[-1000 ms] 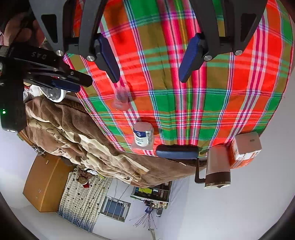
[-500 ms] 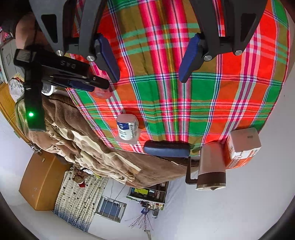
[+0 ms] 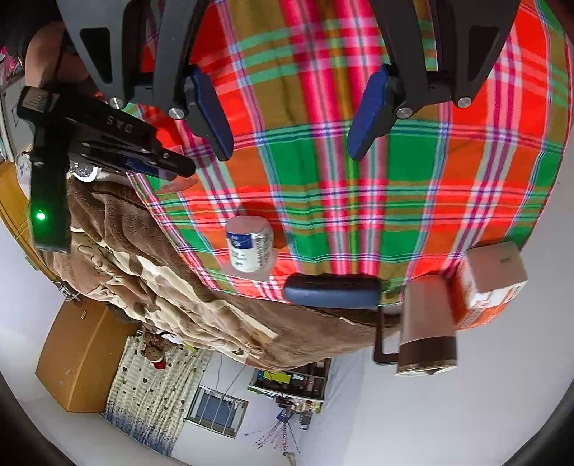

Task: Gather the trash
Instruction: 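Grasp the small clear plastic cup with the right tool while the left tool grasps the white yogurt cup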

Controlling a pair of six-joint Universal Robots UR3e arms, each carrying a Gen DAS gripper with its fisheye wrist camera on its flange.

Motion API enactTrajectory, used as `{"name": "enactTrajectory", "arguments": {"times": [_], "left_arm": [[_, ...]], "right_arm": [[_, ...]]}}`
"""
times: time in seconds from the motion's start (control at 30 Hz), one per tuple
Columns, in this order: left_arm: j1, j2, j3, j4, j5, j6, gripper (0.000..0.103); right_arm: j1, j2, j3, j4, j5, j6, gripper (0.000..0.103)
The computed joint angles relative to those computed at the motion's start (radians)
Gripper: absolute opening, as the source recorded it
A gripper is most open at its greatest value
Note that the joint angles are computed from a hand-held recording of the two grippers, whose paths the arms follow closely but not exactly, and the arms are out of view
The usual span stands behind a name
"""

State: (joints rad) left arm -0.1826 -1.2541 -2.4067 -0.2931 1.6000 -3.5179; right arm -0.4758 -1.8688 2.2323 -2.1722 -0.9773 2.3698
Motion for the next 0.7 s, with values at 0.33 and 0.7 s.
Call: {"name": "enactTrajectory", "arguments": {"times": [0.33, 0.7], "left_arm": [[-0.082, -0.308, 0.246, 0.065, 0.041, -0.018, 0.066], [-0.05, -0.61, 0.521, 0.063, 0.026, 0.008, 0.066]], "right_arm": [[-0.149, -0.037, -0.042, 0.155, 0.068, -0.128, 0.032], [-0.217, 0.014, -0.058, 0.178, 0.082, -0.181, 0.032]]}}
